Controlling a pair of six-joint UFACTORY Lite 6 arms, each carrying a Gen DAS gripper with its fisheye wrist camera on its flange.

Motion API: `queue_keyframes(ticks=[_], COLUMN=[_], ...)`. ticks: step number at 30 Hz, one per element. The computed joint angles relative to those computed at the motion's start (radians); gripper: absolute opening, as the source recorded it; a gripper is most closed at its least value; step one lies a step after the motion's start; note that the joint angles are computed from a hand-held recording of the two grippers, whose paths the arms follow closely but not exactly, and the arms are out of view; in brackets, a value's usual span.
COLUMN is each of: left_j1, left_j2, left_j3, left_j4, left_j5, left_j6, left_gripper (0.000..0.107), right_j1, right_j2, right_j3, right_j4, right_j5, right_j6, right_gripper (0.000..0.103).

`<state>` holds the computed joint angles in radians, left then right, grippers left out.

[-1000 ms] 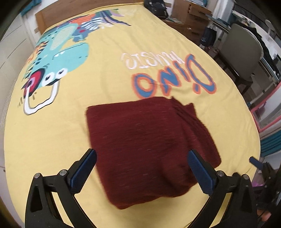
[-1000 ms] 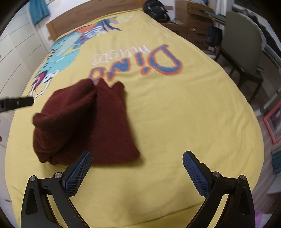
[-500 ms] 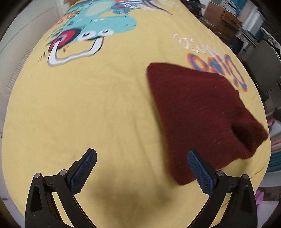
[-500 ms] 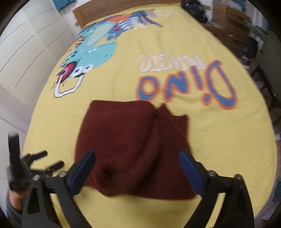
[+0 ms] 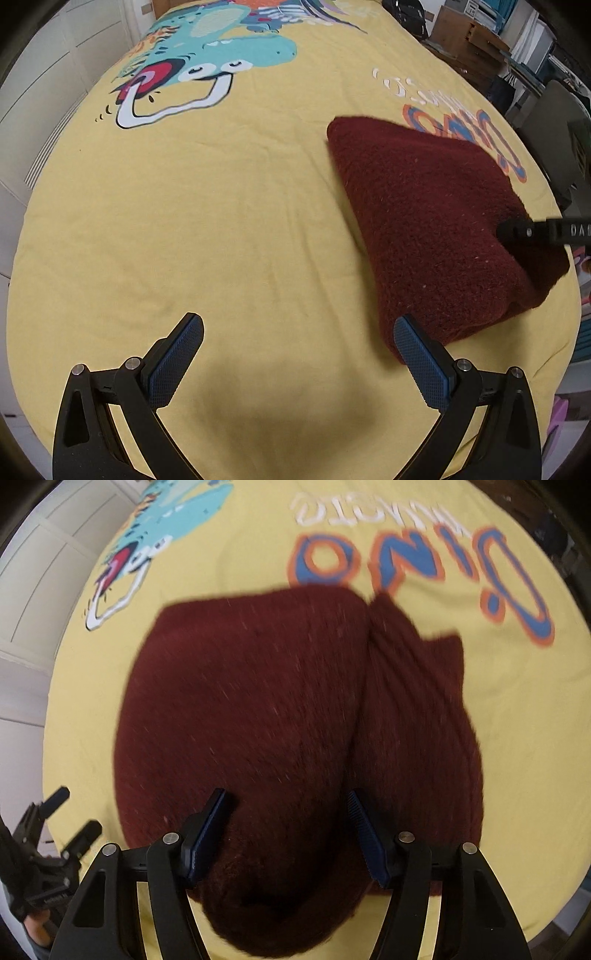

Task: Fold small clothes

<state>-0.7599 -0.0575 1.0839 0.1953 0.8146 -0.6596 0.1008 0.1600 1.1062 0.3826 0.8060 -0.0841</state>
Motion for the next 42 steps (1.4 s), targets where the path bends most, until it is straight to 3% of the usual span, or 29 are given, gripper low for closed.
queue_keyframes(ticks=[3,4,8,13,20,24,30,35,39,41,42], left_j1=[-0.006,-0.002,-0.015,-0.056,-0.077,-0.089,-0.118,-0.102,-0.077,-0.078,-0.076], left_j2=[0.007,0.014,0.045,0.069,0.094,0.127,0.176,0.225,0.336,0.414,0.456], left_j3=[-0.006,-0.004,0.014,0.039,0.111,0.158,0.19,0.228,0.377,0.49,0.551], left_j4=[-0.012,-0.019,-0.039,-0.013,-0.003,-0.006,-0.007,-0.053,-0.132,-0.157,-0.173], left_j5=[-0.004,-0.007,-0.002,0.009,0.027,0.029,0.022,0.004,0.02,0.039,0.051], left_j6=[0.001,0.008,0.032,0.015,0.015,0.016,0.013,0.043,0.113,0.127,0.141], left_gripper=[0.102,0.102,0.102,0.102,0.102,0.102,0.102,0.102,0.102,0.102,0.102], right_j1=[-0.039,-0.055,-0.073,-0.102,-0.3,-0.436,-0.434,-0.493,-0.511,-0.527,-0.515], right_j2=[-0.025,-0.037,-0.118,-0.237,-0.366,-0.409,-0.43,-0.437,-0.453,-0.457,-0.448], right_j3=[-0.069,-0.094,-0.178,-0.229,-0.204,-0.25,-0.412,-0.467,-0.477,-0.481,-0.471], right_j4=[0.083,0.129,0.198,0.152,0.119,0.086,-0.037,0.057,0.049,0.049,0.04], right_j5=[-0.007,-0.006,-0.04,-0.074,0.031,0.059,-0.046,-0.062,-0.055,-0.057,-0.063], right_j6=[-0.099,-0.149,-0.228,-0.21,-0.289,-0.366,-0.334,-0.409,-0.405,-0.401,-0.377], right_gripper=[0.057,0.043,0.029,0.023,0.02,0.02,0.019,0.024,0.038,0.054,0.058])
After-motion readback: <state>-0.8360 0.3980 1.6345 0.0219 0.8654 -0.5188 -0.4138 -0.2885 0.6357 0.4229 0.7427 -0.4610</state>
